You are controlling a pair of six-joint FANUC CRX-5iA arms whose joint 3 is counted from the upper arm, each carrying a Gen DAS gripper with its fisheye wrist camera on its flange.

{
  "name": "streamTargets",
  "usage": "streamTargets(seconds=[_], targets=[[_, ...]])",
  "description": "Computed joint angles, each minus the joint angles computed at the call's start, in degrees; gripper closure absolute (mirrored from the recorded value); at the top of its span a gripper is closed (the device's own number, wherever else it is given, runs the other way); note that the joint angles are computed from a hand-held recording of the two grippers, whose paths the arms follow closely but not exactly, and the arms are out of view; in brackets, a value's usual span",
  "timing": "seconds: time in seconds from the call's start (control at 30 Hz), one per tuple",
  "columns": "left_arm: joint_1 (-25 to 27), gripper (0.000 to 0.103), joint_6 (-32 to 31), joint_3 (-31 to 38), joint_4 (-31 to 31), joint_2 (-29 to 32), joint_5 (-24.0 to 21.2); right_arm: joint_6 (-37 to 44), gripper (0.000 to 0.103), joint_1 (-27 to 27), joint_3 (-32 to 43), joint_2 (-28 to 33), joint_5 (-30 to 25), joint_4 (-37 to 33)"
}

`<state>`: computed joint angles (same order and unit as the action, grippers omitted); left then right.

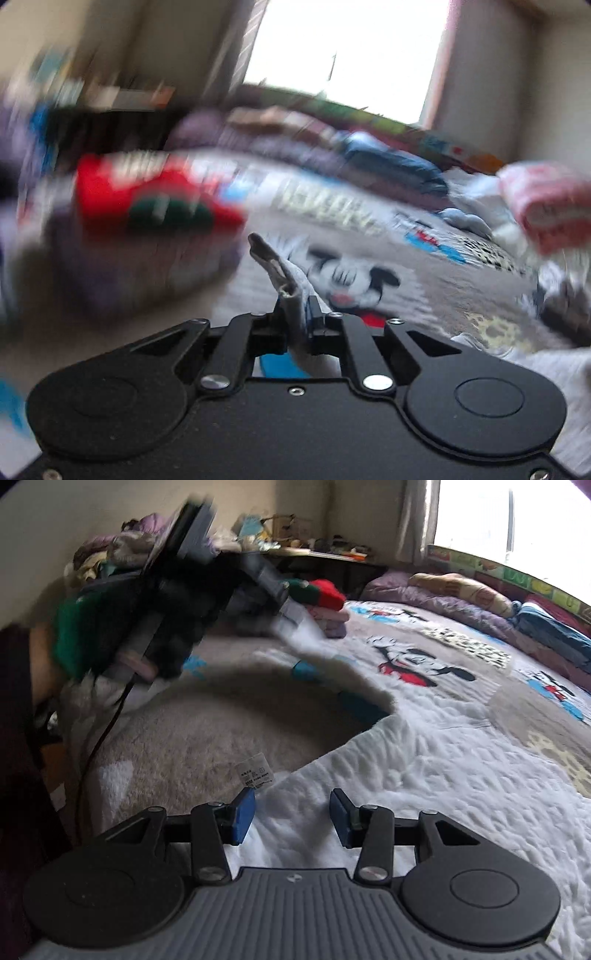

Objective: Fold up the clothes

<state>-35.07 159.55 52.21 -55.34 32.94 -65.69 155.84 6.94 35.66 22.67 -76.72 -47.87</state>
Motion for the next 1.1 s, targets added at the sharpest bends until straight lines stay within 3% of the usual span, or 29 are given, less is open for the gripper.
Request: streamTargets(seconds=[0.13, 0.27, 0.33, 0.37, 0.43, 0.5, 0.57, 0.73, 0.83, 0.93, 0.97, 1.0, 1.03, 1.1], targets=[[0.50, 0.096, -4.72, -0.92, -2.53, 0.13, 0.47, 2.35, 0.055, 0.65, -0.75, -0.16, -0.45, 1.30], [3.24, 0.096, -5.88, -1.36, 1.77, 0.87, 1.02, 4.24, 0.055, 0.46, -1.80, -0.72, -0.62, 1.11], [5.03, 0.096, -10.22, 0.91, 7.23, 2.38, -0.15, 3.93, 0.055, 0.19, -1.23, -0.30, -1.41, 0.80], [6.23, 0.094, -13.30, 2.71, 11.50, 3.60, -1.91, 3.16, 0.055, 0.17, -0.27, 0.30, -2.19, 0.87], [7.64, 0.081, -21.07, 11.05, 17.39, 8.88, -11.04, 0.66, 0.055, 0.22, 2.40, 1.86, -4.26, 1.21], [6.14, 0.052, -24.46, 17.13, 13.79, 12.02, -17.45, -3.03, 0.055, 0.36, 6.22, 3.87, -7.61, 1.86], [4.61, 0.050, -24.58, 20.72, 9.76, 13.08, -21.23, -4.51, 0.055, 0.82, 8.97, 5.04, -10.68, 2.92], [1.58, 0.052, -14.46, 11.56, 2.91, 6.60, -13.61, -6.93, 0.057, -0.18, 16.71, 8.06, -18.18, 0.74], [2.35, 0.055, -12.30, 2.90, 6.72, 1.88, -1.10, -7.93, 0.057, -0.98, 14.61, 6.46, -12.06, -1.93], [4.03, 0.061, -16.44, 0.23, 13.82, 1.66, 6.46, -7.82, 0.056, 0.21, 11.78, 5.37, -3.95, -1.91], [5.38, 0.061, -21.25, 2.63, 19.88, 3.73, 4.90, -7.65, 0.054, 0.82, 11.00, 5.28, -1.44, -1.69], [6.32, 0.061, -27.27, 7.16, 25.20, 7.37, 0.34, -7.51, 0.051, 1.44, 10.27, 5.23, 1.04, -1.45], [6.52, 0.060, -32.36, 10.93, 27.51, 10.04, -4.03, -7.33, 0.048, 2.04, 9.99, 5.52, 2.66, -1.08], [6.07, 0.061, -33.57, 11.28, 27.28, 9.78, -4.59, -11.87, 0.041, 4.32, 15.05, 9.43, -1.08, 3.68]])
